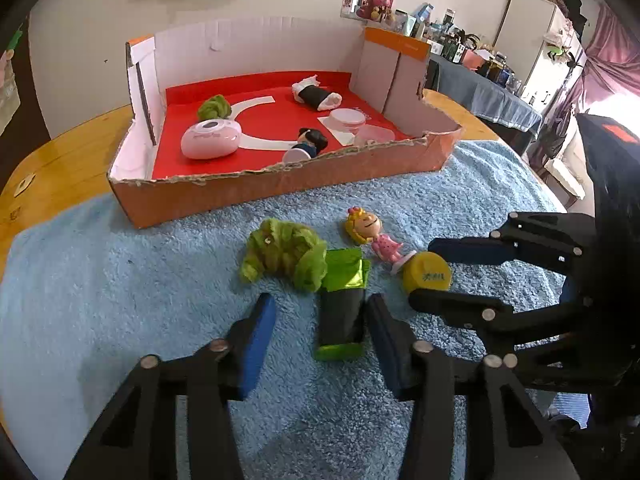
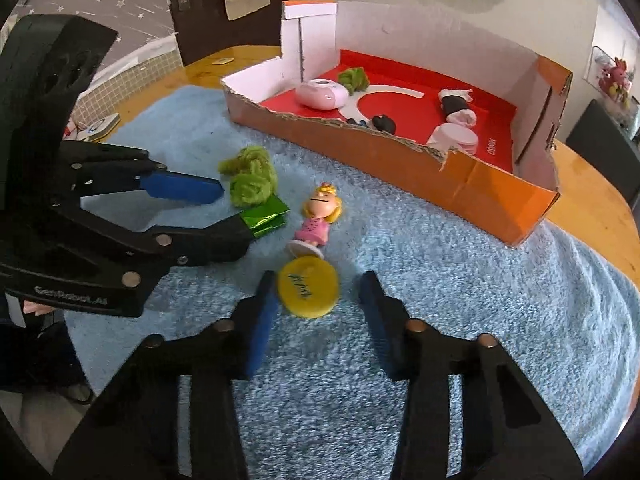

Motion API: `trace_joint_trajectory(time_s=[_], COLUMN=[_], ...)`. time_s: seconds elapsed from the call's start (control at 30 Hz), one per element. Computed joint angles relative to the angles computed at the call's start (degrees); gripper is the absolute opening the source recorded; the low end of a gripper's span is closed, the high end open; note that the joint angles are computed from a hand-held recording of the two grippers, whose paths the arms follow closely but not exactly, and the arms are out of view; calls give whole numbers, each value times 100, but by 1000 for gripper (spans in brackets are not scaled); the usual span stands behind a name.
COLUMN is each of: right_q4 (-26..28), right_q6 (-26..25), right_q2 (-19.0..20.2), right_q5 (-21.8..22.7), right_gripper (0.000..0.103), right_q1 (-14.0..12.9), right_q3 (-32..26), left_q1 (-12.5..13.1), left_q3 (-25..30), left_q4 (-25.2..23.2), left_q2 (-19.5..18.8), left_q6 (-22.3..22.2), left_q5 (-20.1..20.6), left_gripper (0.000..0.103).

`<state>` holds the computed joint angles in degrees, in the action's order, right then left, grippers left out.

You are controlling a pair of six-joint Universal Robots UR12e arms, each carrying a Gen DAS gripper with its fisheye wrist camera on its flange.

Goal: Organize objects
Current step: 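Grasp the green block with the left tool while the right tool grasps the yellow lid, then lift the green block with the left tool while the right tool lifts the yellow lid toward the box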

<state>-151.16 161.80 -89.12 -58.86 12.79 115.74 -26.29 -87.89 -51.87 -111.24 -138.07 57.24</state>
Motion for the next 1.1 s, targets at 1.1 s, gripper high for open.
trace_joint_trajectory(time_s=[1.1], right_q4=[-228], right_q6=[204], right_q2=[-292], right_q5=[226], right_gripper=[29], right_q1=[-69], right_q3=[121], left_q1=[346], left_q3=[-250], left_q4=[182], left_q2=[348], left_q6=[69], left_q5=[-707], left_gripper=[25])
